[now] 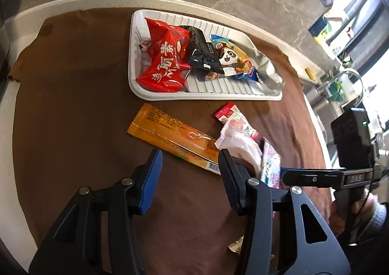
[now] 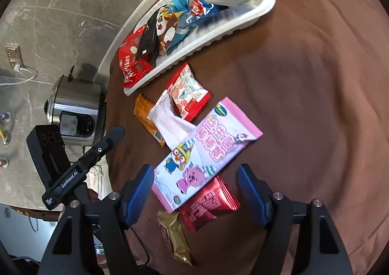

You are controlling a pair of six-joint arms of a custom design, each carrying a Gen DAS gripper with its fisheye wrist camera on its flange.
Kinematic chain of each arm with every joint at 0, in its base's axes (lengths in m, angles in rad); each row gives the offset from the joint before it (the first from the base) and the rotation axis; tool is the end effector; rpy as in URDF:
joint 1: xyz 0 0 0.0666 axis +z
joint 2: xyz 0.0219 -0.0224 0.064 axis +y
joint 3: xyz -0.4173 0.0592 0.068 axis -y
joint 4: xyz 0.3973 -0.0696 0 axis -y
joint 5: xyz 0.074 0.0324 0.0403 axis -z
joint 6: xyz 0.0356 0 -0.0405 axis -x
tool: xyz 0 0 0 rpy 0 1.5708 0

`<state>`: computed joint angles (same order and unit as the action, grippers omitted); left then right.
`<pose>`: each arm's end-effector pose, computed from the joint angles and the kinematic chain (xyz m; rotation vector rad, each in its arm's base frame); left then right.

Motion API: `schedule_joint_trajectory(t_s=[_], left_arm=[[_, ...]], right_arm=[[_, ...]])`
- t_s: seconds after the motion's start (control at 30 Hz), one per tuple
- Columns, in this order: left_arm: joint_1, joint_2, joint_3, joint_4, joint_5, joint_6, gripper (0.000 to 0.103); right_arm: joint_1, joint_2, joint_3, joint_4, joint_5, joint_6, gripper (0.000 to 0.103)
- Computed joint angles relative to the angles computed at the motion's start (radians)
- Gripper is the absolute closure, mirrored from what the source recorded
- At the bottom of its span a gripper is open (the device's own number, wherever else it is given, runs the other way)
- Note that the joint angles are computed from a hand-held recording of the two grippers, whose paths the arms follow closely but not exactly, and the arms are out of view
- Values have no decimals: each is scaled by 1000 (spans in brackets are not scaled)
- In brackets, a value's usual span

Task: Organize snacks
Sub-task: 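Move left toward the orange bar while right moves toward the pink Pororo bar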

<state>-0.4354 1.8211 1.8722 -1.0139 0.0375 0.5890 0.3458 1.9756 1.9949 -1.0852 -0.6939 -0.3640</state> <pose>0.5889 -0.2759 0.4483 -0.1838 2.5881 -0.4413 0.6461 0.2566 0.4062 -0.2258 2.6849 1.1500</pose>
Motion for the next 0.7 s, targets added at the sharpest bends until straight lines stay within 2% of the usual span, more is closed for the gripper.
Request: schedule_joint_trajectory(t_s=[0.1, 0.23, 0.37, 0.47, 0.6, 0.7], left_arm=[[6, 28, 36, -34, -22, 0, 57], [23, 70, 85, -75, -2, 76, 57], [17, 130, 170, -158, -21, 135, 56], [8, 163, 219, -182, -53, 182, 42], [-12, 244, 360, -301, -123, 202, 29], [-33, 333, 513, -436, -201, 177, 28]], right_arm=[[12, 8, 23, -14, 38, 12, 29], [20, 12, 34, -16, 63, 10, 29], [27, 12, 38, -18, 87, 20, 29], [31, 7, 32, -17, 104, 32, 29], [38, 5, 30, -12, 123, 37, 29], [41, 3, 27, -10, 134, 47, 29]])
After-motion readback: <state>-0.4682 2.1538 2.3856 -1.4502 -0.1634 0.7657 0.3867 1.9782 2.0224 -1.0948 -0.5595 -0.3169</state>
